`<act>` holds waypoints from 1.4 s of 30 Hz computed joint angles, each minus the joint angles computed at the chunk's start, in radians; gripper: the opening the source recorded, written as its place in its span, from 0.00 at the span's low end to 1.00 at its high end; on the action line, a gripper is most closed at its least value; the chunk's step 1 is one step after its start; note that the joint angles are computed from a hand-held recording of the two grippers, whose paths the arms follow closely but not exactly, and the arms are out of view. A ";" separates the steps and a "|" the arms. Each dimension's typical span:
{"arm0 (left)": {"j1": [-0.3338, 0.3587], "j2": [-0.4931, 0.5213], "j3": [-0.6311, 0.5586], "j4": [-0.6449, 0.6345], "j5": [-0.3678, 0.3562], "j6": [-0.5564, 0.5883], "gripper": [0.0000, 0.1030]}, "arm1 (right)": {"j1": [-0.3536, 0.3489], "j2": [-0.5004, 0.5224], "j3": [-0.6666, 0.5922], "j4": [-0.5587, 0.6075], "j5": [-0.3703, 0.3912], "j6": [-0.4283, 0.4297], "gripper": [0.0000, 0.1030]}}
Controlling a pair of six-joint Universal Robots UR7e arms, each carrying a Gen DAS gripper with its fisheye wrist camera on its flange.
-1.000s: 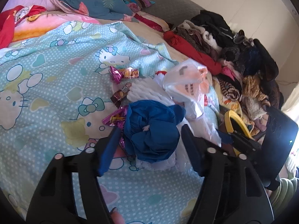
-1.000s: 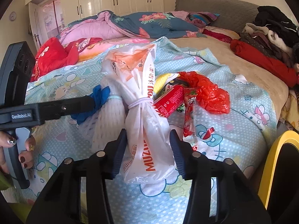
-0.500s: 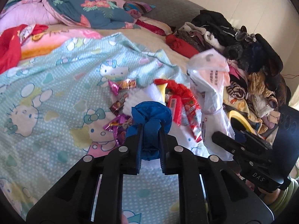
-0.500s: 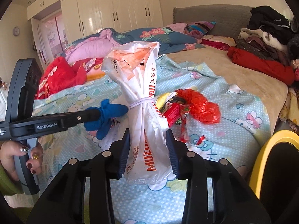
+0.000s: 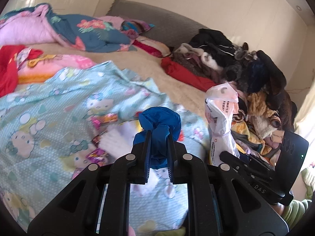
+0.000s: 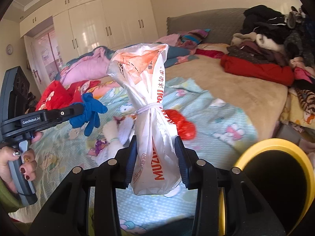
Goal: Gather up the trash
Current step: 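Carry the blue glove and white bag over the yellow-rimmed bin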
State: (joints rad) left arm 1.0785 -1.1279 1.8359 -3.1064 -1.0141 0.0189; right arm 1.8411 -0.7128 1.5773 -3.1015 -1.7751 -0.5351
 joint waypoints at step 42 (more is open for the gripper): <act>-0.108 0.226 -0.182 0.103 -0.170 0.085 0.08 | -0.111 -0.225 0.158 -0.098 -0.074 0.129 0.35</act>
State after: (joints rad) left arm 0.9705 -0.9024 1.6536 -3.0032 -1.1839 0.1036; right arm 1.7299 -0.9373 1.7352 -3.2000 -1.8493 -0.4061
